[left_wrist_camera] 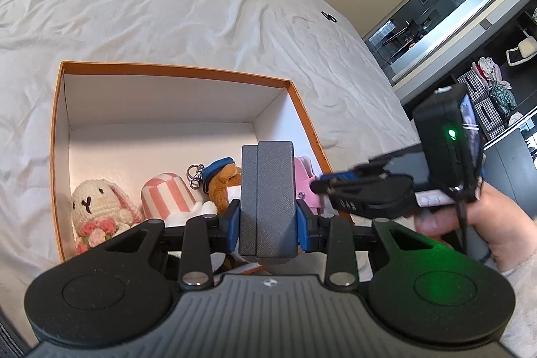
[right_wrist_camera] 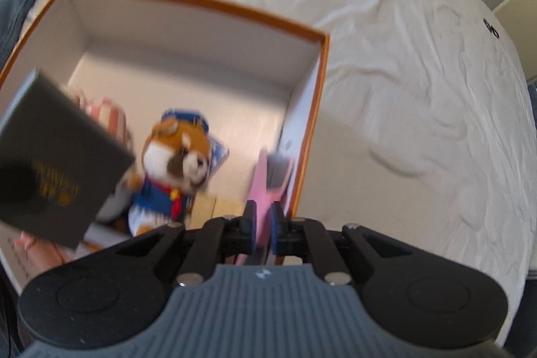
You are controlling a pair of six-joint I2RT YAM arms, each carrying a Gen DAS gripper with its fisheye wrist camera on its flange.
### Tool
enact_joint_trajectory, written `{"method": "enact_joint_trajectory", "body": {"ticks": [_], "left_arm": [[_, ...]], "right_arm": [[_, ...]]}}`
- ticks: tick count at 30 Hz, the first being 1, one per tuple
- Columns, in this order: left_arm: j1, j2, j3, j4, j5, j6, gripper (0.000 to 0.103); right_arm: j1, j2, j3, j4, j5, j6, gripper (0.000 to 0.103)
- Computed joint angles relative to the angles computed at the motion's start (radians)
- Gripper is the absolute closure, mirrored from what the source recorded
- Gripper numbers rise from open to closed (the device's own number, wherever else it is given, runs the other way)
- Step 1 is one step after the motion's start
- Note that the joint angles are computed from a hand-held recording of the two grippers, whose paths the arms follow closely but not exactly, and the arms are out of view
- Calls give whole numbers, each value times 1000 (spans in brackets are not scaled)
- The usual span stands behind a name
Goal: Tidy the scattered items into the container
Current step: 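Lower the pink case and grey box into the orange box and open both grippers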
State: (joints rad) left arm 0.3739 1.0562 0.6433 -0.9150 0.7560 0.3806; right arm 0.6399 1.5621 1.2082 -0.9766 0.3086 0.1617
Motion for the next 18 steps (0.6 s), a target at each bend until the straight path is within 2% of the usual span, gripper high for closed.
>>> {"method": "enact_joint_trajectory", "body": {"ticks": [9, 14, 18], "left_arm": [[-30, 21, 12, 32, -15, -30, 65], [-100, 58, 20, 119, -37, -128, 65], [-174, 80, 19, 220, -72, -232, 65]], "right_arm": [[5, 46, -34, 79, 47, 2, 92], [12, 10, -74, 116, 59, -17, 92], [15, -103, -150, 192, 68, -15, 93]]}}
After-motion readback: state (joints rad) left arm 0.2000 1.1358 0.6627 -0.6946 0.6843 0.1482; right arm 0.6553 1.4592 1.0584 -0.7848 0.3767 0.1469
